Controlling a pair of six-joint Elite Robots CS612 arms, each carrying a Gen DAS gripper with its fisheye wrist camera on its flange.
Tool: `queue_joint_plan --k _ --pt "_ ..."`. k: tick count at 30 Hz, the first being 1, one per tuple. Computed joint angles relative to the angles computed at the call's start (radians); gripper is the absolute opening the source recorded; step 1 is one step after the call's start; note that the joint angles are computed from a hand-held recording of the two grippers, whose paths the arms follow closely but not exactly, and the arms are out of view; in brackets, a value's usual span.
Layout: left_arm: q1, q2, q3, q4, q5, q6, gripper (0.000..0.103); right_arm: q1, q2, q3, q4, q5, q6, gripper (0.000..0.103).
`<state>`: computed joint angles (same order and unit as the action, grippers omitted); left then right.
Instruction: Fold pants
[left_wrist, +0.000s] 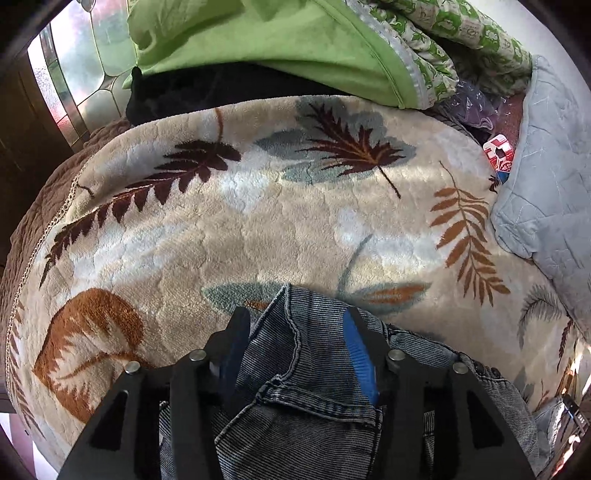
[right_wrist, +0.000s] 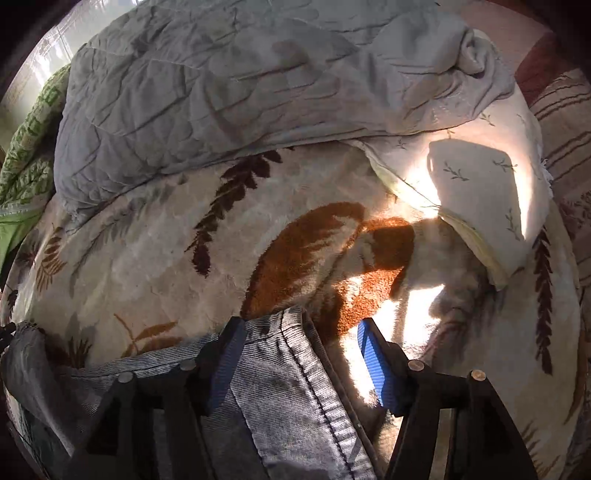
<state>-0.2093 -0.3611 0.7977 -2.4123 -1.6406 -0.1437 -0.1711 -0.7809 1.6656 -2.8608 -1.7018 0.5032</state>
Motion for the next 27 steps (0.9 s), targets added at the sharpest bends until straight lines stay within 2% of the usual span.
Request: queue_joint_plan --k 1,3,4,5,7,10,11,13,14,15,16,17,18,21,23,24,25,27 --pt "0.001 0.004 -0.005 0.012 -0.005 -0.001 0.053 -0.001 0.016 -0.024 0.044 0.015 -0.013 0.05" --pt "0.0 0.024 -0.042 0.044 0.003 -0.001 0.053 -0.002 0.033 -0.044 0.067 0.025 -0.012 0.021" --pt "-0.001 0.026 -0.045 0.048 0.006 -0.002 0.053 0.002 0.033 -0.042 0.052 0.012 -0.012 0.017" --pt "0.0 0.028 -0.047 0.049 0.004 -0.003 0.053 0.008 0.03 -0.038 0.039 -0.008 -0.018 0.014" --pt "0.0 0.025 -0.041 0.032 0.001 -0.01 0.053 0.026 0.016 -0.024 -0.004 -0.121 -0.011 0.014" --pt "-0.001 0.022 -0.029 -0.017 -0.014 -0.009 0.053 0.038 -0.012 0.019 -0.125 -0.295 0.04 0.014" --pt "-0.004 0.029 -0.042 -0.026 -0.011 -0.01 0.053 0.034 -0.018 0.035 -0.167 -0.316 0.076 0.014" --pt "-0.007 0.038 -0.062 0.006 -0.02 -0.008 0.053 0.022 -0.014 0.03 -0.135 -0.322 0.121 0.017" --pt "-0.007 0.047 -0.083 0.046 -0.04 0.0 0.054 0.015 -0.008 0.017 -0.07 -0.302 0.115 0.027" --pt "-0.007 0.054 -0.099 0.083 -0.05 0.007 0.054 0.007 0.0 -0.002 0.035 -0.269 0.117 0.047" --pt "-0.008 0.052 -0.098 0.088 -0.042 0.004 0.053 -0.002 0.009 -0.013 0.1 -0.245 0.122 0.057" --pt "-0.006 0.046 -0.085 0.072 -0.042 -0.007 0.053 -0.007 0.012 -0.008 0.124 -0.225 0.132 0.062" --pt "-0.002 0.036 -0.068 0.05 -0.042 -0.023 0.053 -0.008 0.007 0.008 0.106 -0.215 0.15 0.062" --pt "0.014 -0.008 0.016 -0.078 -0.054 -0.056 0.053 0.0 -0.023 0.066 -0.01 -0.247 0.194 0.062" --pt "0.023 -0.035 0.058 -0.11 -0.069 -0.041 0.054 0.016 -0.046 0.097 -0.09 -0.272 0.176 0.063" --pt "0.03 -0.044 0.071 -0.107 -0.106 -0.027 0.054 0.023 -0.059 0.113 -0.129 -0.26 0.151 0.064" --pt "0.036 -0.05 0.081 -0.097 -0.147 -0.003 0.055 0.027 -0.069 0.128 -0.165 -0.227 0.122 0.065" --pt "0.038 -0.053 0.08 -0.047 -0.183 0.047 0.056 0.03 -0.081 0.149 -0.198 -0.109 0.07 0.074"
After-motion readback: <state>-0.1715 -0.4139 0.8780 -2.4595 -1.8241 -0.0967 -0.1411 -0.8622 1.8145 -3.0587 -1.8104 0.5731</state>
